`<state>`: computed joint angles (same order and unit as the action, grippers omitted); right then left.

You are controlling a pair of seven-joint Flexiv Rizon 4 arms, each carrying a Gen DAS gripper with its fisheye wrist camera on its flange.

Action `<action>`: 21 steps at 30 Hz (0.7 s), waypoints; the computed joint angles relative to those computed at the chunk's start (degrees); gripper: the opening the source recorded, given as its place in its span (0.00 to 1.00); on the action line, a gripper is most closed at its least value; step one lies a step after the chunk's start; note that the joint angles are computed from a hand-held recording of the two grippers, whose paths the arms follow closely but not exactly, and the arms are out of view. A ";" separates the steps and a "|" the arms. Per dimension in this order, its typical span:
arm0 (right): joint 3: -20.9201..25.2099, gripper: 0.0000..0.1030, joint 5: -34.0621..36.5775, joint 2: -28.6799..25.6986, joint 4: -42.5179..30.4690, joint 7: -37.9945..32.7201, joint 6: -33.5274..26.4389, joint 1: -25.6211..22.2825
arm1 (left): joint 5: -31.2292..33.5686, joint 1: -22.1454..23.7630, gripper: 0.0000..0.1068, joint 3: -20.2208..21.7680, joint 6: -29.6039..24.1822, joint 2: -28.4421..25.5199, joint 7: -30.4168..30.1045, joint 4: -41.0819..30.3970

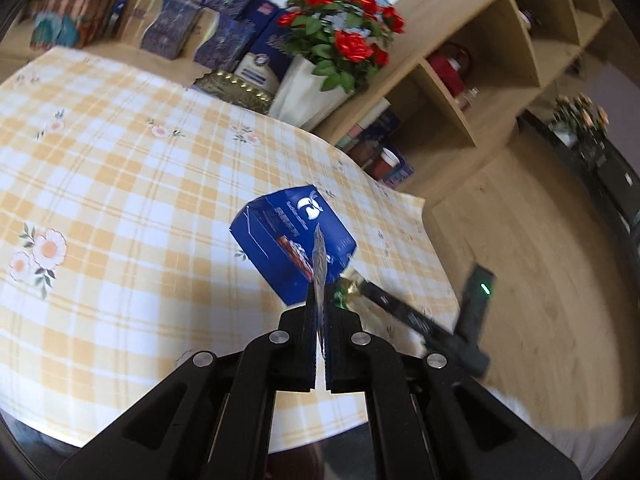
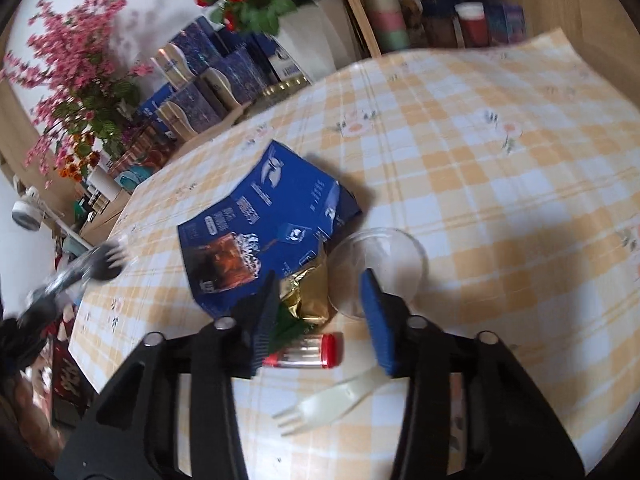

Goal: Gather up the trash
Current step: 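Grasp the black stick with the left gripper while the right gripper grasps the gold-green wrapper, then drop the black stick into the bin with the left gripper while the right carries the wrapper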

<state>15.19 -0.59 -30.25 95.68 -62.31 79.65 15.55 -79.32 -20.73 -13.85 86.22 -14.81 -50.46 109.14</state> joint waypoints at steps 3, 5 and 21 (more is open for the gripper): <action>2.10 0.16 2.12 -1.09 -1.57 -0.20 -1.46 -1.45 | 2.66 -0.13 0.03 0.61 -1.17 1.58 0.43 2.06; 1.71 0.12 2.89 -0.49 -0.70 0.25 0.41 -1.06 | 4.33 -0.17 0.03 0.90 -1.90 2.81 1.00 3.50; 2.10 0.07 0.78 10.92 11.15 -1.36 7.93 -0.31 | 8.02 -4.22 0.03 2.98 -5.98 9.61 2.53 11.76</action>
<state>17.29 0.19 -19.33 106.83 -63.66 87.59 15.24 -71.31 -24.95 -10.86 80.24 -5.20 -47.93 120.90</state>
